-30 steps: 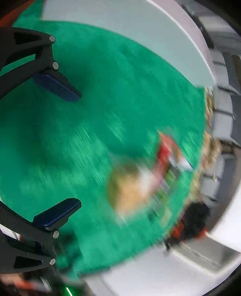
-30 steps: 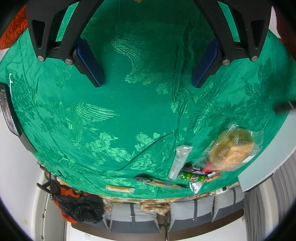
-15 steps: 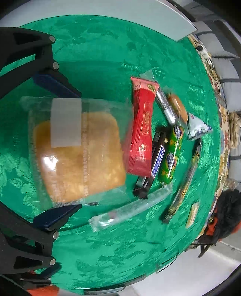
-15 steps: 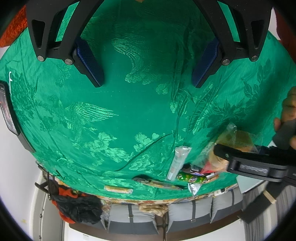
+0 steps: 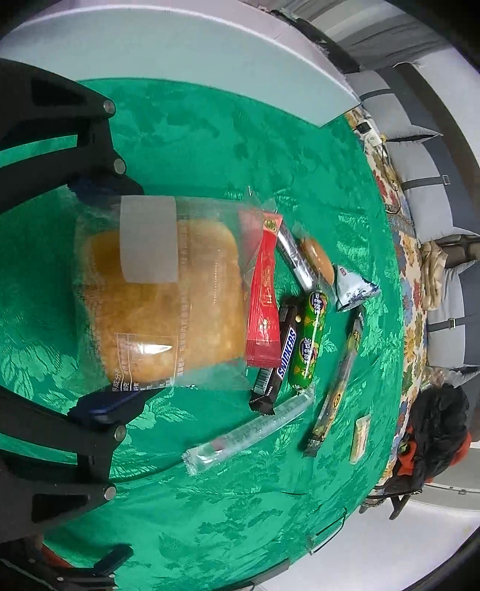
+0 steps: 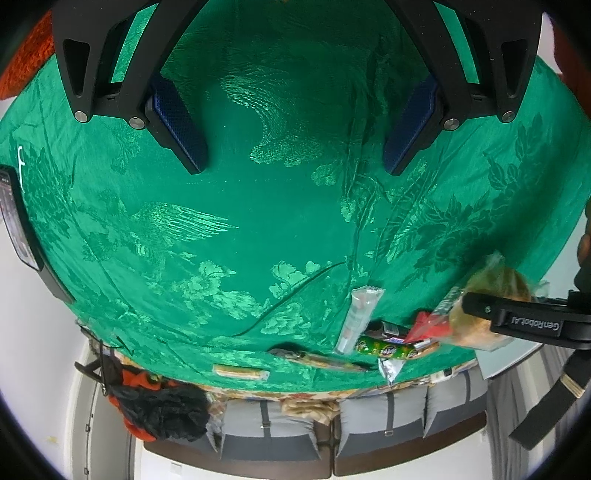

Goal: Organize snacks
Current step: 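Lift the bread loaf with the left gripper while the right gripper grasps the clear tube snack, then carry both snacks to the white box and open both grippers inside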

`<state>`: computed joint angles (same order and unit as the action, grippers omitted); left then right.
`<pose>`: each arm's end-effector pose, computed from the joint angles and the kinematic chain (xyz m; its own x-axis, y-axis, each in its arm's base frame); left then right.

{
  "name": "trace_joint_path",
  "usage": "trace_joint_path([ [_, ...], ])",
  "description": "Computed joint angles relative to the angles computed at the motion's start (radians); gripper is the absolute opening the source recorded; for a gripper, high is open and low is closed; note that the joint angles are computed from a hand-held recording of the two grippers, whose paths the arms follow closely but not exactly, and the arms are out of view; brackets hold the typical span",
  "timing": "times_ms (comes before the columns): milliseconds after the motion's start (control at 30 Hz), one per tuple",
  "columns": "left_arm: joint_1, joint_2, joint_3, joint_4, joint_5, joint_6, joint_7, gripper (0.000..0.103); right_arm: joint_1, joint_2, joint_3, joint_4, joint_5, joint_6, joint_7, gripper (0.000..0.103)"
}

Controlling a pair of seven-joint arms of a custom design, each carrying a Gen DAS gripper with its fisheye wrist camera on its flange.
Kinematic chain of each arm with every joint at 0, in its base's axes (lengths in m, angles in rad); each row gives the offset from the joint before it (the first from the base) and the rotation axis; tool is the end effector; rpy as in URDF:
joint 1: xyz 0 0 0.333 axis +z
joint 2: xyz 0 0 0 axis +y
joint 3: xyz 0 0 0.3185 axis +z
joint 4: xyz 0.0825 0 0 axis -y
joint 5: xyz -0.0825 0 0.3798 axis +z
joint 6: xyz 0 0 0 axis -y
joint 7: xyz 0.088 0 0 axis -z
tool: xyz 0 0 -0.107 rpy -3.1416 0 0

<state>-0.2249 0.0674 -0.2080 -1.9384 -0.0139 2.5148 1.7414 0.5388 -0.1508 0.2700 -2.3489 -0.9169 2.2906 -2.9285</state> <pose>0.5565 -0.2540 0.5103 -0.5434 -0.8375 -0.0568 -0.7179 0.4987 -0.4857 0.3518 0.3453 0.4108 -0.3632 -0.9317 -0.0015 -0.6836 0.2676 -0.6790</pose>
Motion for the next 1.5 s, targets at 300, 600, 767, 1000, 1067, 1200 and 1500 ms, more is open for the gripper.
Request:
trace_joint_path([
  [300, 0.012, -0.044, 0.003, -0.034, -0.022, 0.017, 0.027, 0.077, 0.006, -0.003, 0.0, 0.0, 0.007, -0.005, 0.003, 0.098],
  [600, 0.057, -0.183, 0.033, -0.187, -0.201, 0.027, 0.161, 0.077, -0.126, -0.108, -0.076, -0.043, 0.139, 0.29, -0.153, 0.096],
  [767, 0.074, -0.232, 0.056, -0.243, -0.298, 0.007, 0.215, 0.078, -0.162, 0.024, -0.149, 0.094, 0.34, 0.37, -0.463, 0.094],
  [1000, 0.098, -0.268, 0.072, -0.279, -0.343, 0.003, 0.249, 0.077, -0.158, 0.284, -0.153, 0.398, 0.532, 0.207, -0.777, 0.058],
  [1067, 0.102, -0.274, 0.078, -0.281, -0.36, -0.002, 0.262, 0.078, -0.136, 0.327, -0.174, 0.45, 0.604, 0.139, -0.832, 0.04],
  [1200, 0.105, -0.285, 0.085, -0.289, -0.392, -0.007, 0.291, 0.077, -0.15, 0.288, -0.163, 0.401, 0.622, 0.169, -0.809, 0.019],
  [1500, 0.109, -0.291, 0.098, -0.288, -0.463, -0.029, 0.334, 0.077, -0.093, -0.007, -0.224, -0.082, 1.156, 0.715, -0.872, 0.019],
])
